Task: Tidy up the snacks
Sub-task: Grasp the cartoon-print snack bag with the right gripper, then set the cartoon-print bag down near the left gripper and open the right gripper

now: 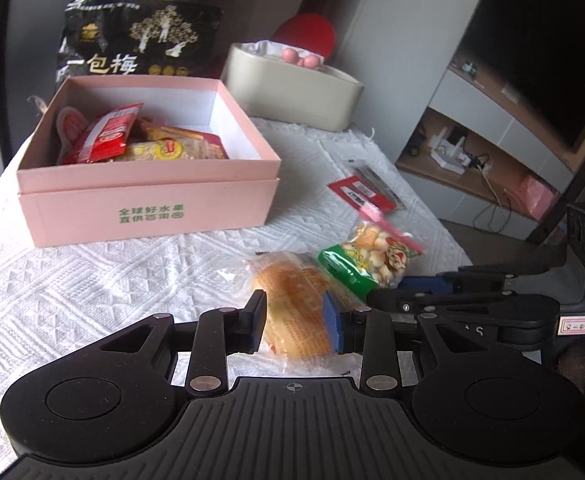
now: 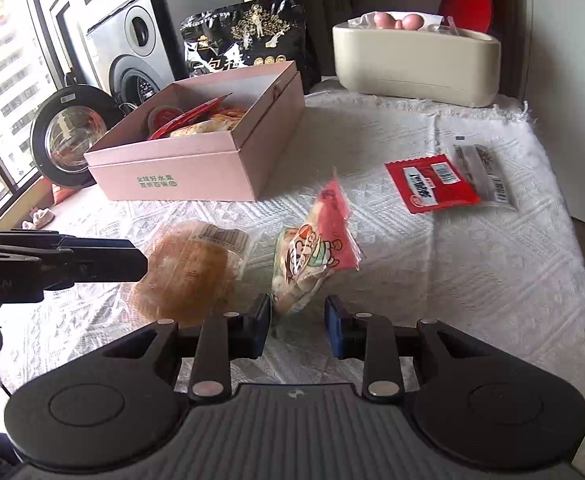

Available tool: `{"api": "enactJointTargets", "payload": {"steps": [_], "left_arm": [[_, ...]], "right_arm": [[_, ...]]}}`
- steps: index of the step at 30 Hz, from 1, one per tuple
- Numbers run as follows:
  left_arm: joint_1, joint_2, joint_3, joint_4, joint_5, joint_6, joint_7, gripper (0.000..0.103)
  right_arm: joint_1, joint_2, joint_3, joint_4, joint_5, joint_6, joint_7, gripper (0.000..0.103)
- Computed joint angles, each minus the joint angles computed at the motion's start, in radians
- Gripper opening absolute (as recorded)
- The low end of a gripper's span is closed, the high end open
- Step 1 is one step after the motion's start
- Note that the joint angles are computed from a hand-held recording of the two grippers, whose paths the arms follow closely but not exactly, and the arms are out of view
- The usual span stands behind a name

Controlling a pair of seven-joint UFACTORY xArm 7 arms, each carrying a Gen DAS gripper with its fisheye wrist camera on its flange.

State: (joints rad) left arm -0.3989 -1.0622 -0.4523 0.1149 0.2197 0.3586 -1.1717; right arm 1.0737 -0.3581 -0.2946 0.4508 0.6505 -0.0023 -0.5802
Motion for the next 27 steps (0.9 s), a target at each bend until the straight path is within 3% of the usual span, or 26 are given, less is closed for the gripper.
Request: {"api": "enactJointTargets", "payload": {"steps": [2, 4, 5, 6, 9, 10, 12, 17, 23, 27], "left_arm": [[0.028, 0.047, -0.049, 0.056, 0.038, 0.031, 0.022, 0.035], [0.055, 0.083, -0.095, 0.104, 0.078, 0.051, 0.036, 0.035], [0.070, 0.103, -0.114, 0.125, 0.096, 0.053, 0.040, 0.035], [0.082, 0.123, -0.128, 0.144, 0.112, 0.051, 0.044, 0.035], [0.110, 0.163, -0.160, 0.185, 0.152, 0.052, 0.050, 0.037], [0.114, 0.169, -0.166, 0.194, 0.167, 0.055, 0.058, 0.037], [0.119, 0.162, -0.167, 0.203, 0.182, 0.081, 0.061, 0.039], [0.113, 0.112, -0.146, 0.203, 0.173, 0.168, 0.011, 0.036], [0.100, 0.284, -0.168, 0.264, 0.219, 0.094, 0.089, 0.040], [0.119, 0.342, -0.228, 0.298, 0.296, 0.156, 0.113, 0.039]], "right_arm": [[-0.173, 0.023, 0.169, -0.034, -0.045, -0.088, 0.081, 0.035], [-0.293, 0.035, 0.275, -0.055, -0.081, -0.141, 0.146, 0.056], [-0.291, 0.040, 0.265, -0.063, -0.081, -0.167, 0.159, 0.066], [-0.261, 0.045, 0.227, -0.069, -0.091, -0.185, 0.176, 0.069], [-0.076, 0.067, 0.007, -0.090, -0.173, -0.264, 0.261, 0.073], [-0.064, 0.071, -0.006, -0.095, -0.178, -0.284, 0.277, 0.073], [-0.100, 0.079, 0.029, -0.098, -0.178, -0.296, 0.308, 0.075], [-0.095, 0.077, -0.004, -0.113, -0.260, -0.313, 0.398, 0.076], [-0.157, 0.081, 0.045, -0.120, -0.318, -0.314, 0.458, 0.077], [-0.210, 0.082, 0.090, -0.123, -0.350, -0.310, 0.491, 0.077]]}}
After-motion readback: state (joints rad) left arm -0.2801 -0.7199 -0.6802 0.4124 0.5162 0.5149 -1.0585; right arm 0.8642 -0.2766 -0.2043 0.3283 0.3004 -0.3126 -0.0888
